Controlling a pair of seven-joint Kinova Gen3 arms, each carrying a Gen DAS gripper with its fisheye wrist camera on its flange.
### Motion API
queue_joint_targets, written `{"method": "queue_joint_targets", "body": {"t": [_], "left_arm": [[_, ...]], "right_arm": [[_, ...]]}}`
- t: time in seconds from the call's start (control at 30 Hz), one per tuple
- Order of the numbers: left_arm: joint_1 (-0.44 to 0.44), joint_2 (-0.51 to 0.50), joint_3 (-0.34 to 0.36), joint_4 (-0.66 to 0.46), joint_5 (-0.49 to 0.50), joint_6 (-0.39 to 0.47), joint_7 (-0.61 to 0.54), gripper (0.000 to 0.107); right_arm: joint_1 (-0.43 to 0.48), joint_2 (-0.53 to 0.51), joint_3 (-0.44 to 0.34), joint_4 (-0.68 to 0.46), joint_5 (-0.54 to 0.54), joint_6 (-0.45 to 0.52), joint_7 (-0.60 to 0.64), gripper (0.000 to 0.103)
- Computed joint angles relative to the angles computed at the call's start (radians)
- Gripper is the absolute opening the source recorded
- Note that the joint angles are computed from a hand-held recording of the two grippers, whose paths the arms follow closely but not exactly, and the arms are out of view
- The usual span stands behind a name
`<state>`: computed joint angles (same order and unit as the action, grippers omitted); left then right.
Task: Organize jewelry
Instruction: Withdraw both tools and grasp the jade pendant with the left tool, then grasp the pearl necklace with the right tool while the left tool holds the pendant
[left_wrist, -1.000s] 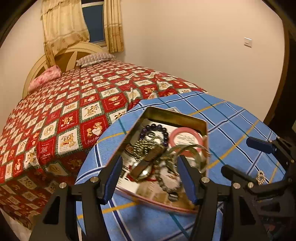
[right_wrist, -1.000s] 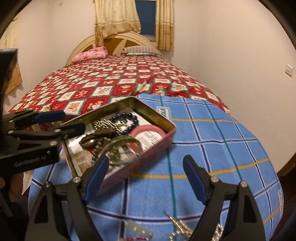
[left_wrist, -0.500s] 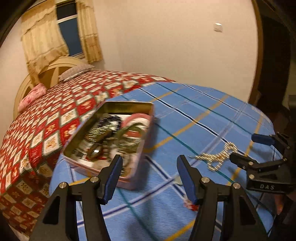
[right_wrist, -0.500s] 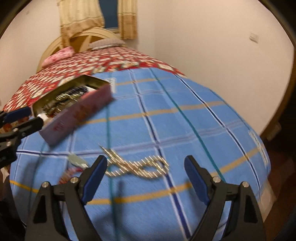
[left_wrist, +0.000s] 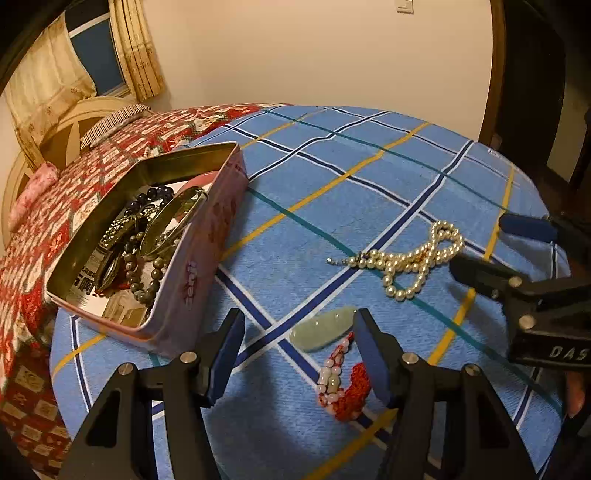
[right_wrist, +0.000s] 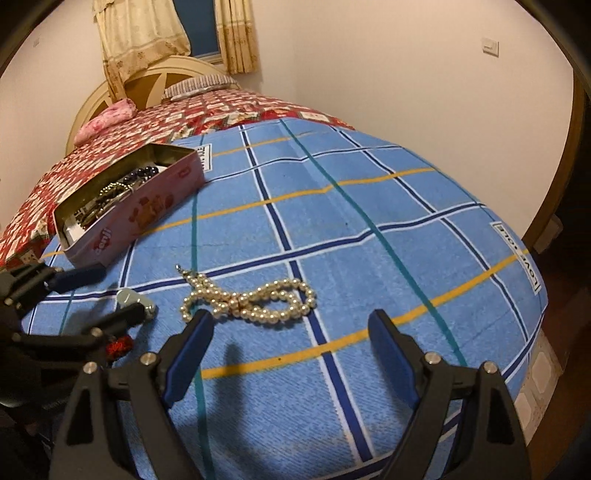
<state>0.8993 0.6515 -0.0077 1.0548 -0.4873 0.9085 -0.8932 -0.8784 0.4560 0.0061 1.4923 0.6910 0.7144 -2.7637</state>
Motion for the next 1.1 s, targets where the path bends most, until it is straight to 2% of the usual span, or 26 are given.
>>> {"method": "queue_joint_targets", "body": {"t": [0.33,0.43,0.5,0.7,0.8,0.87,0.93,1.0,1.03,1.1], "left_arm": [[-0.046,-0.014,0.043,0.028,0.072,-0.044,-0.071,0.061],[-0.081,-0.021,0.059,0.041,0.125,-0.071,-0.093,0.044],[-0.083,-0.026,0.053,0.047,0.132,-0.078,-0.098,0.028],[-0.098,-0.062,0.05,0.108,0.159,-0.152,-0.094,0.018],[-0.095,-0.076,0.046,0.131,0.15,-0.184,-0.092,0.017],[-0.103,-0.082,0.051,0.141,0.154,-0.197,-0.096,0.017],[-0.105,-0.097,0.048,0.166,0.154,-0.23,-0.092,0.017],[-0.1,-0.107,0.04,0.18,0.146,-0.245,-0.08,0.016],[-0.101,-0.111,0.04,0.184,0.145,-0.252,-0.078,0.016],[-0.103,-0.119,0.039,0.192,0.143,-0.262,-0.073,0.014]], "right_arm": [[0.005,0.032,-0.007,-0.057,-0.047,0.055,0.069,0.088],[0.008,0.035,-0.005,-0.062,-0.055,0.056,0.07,0.088],[0.012,0.038,-0.007,-0.068,-0.063,0.054,0.077,0.088],[0.047,0.081,-0.025,-0.147,-0.141,0.079,0.158,0.088],[0.062,0.095,-0.031,-0.174,-0.184,0.083,0.206,0.086],[0.062,0.113,-0.027,-0.206,-0.216,0.117,0.243,0.08],[0.056,0.11,-0.02,-0.203,-0.216,0.11,0.248,0.072],[0.041,0.109,-0.008,-0.201,-0.206,0.115,0.25,0.059],[0.037,0.108,-0.006,-0.198,-0.203,0.112,0.252,0.048],[0.038,0.099,-0.008,-0.183,-0.206,0.092,0.253,0.044]]}}
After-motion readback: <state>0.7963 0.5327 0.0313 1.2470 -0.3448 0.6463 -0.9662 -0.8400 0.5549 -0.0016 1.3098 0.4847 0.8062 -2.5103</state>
